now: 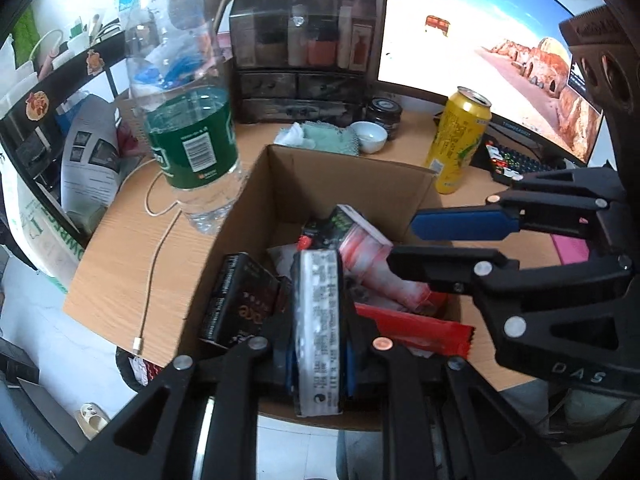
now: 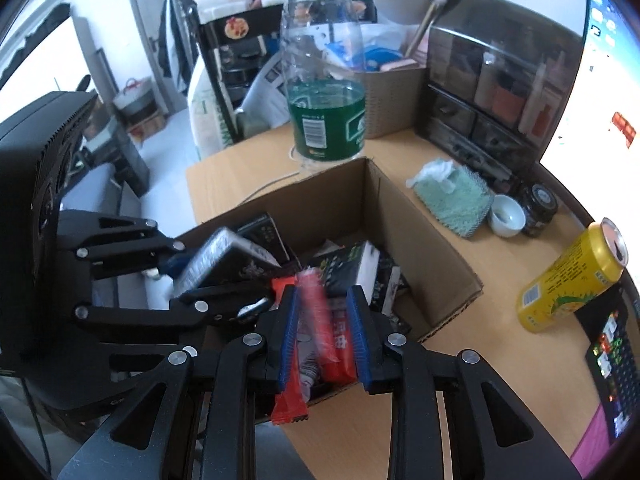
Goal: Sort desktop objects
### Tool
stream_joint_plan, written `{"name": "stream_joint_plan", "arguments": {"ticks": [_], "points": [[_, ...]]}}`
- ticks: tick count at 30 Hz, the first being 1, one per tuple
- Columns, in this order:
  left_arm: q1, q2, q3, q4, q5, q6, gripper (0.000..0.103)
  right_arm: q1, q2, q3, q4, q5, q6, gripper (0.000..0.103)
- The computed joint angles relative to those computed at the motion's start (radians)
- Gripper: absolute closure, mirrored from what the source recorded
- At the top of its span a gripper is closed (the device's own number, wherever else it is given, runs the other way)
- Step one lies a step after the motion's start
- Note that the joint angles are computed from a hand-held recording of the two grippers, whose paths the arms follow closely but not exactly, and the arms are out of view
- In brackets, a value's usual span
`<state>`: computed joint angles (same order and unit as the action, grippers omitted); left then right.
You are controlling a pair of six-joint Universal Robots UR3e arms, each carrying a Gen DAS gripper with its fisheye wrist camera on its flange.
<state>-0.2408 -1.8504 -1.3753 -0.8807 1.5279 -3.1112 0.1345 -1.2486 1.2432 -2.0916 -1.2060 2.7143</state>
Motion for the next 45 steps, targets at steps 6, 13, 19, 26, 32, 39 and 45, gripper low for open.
{"name": "stream_joint_plan", "arguments": {"ticks": [6,13,19,26,32,39,45], "points": [[-0.024,0.044,-0.06,0.081,0.075,-0.047,0.033,-0.035,-0.03,0.021,0.0,0.018,0.001,0.071],[-0.082,0.1,-0.087,0.069,0.151,-0.136,0.031,-0.119,-0.141,0.1,0.068,0.074,-0.135,0.071],[-0.197,0.148,-0.125,0.086,0.313,-0.248,0.023,-0.203,-0.21,0.161,0.182,0.161,-0.303,0.071],[-0.314,0.112,-0.061,-0.023,0.471,-0.389,0.023,-0.229,-0.252,0.244,0.195,0.159,-0.416,0.071],[-0.357,0.1,-0.06,-0.086,0.523,-0.476,0.022,-0.248,-0.329,0.343,0.149,0.171,-0.44,0.071],[-0.382,0.101,-0.012,-0.196,0.561,-0.5,0.022,-0.315,-0.419,0.376,0.224,0.237,-0.502,0.071],[-0.353,0.148,-0.028,-0.204,0.453,-0.509,0.022,-0.362,-0.477,0.345,0.344,0.269,-0.563,0.071]]}}
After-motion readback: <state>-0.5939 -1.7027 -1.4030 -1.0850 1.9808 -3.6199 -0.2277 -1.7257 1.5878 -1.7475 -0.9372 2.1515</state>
